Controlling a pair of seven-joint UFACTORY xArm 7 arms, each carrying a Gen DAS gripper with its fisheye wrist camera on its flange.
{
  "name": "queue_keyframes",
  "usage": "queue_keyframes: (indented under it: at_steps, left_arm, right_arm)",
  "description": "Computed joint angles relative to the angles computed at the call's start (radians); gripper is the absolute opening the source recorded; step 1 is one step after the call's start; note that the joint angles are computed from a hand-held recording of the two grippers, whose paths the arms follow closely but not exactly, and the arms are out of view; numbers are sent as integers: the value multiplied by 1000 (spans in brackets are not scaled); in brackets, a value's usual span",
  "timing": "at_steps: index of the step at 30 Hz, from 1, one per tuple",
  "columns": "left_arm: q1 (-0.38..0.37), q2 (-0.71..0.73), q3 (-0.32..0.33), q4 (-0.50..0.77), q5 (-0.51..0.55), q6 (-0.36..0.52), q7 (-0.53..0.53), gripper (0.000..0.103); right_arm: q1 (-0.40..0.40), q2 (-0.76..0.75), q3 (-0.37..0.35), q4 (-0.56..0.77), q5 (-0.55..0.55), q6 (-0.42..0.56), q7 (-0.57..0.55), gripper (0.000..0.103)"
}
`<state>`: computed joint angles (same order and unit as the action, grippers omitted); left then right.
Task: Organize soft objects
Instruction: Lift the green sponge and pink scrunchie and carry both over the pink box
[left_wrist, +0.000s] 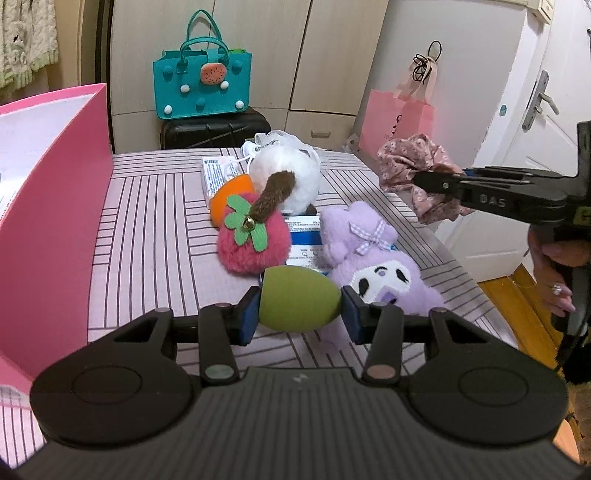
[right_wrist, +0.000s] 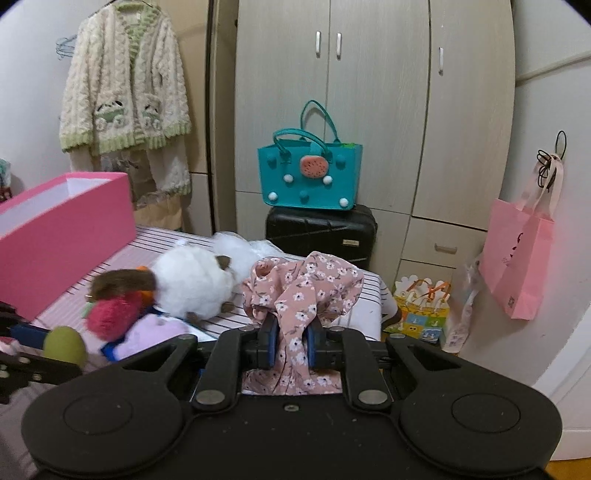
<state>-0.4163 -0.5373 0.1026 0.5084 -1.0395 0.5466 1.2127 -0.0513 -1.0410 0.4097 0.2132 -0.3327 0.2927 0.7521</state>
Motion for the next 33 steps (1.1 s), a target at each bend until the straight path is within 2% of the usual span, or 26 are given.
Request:
queue_keyframes:
  at_steps: [8, 17, 26, 33]
  left_arm:
    - [51, -71, 6, -11, 164, 115, -63, 45]
    - [111, -137, 48, 15, 342, 304, -105, 45]
    - [208, -165, 88, 93, 476, 509, -128, 45]
    - [282, -139, 115, 199, 541, 630, -112, 45]
  right_arm:
    - [210, -44, -86, 19, 104, 115, -37, 17]
    - [399, -32, -134, 76, 238, 219, -77, 17]
    - [525, 91, -149, 184, 358, 279, -123, 17]
    - [611, 191, -190, 264, 458, 260, -192, 17]
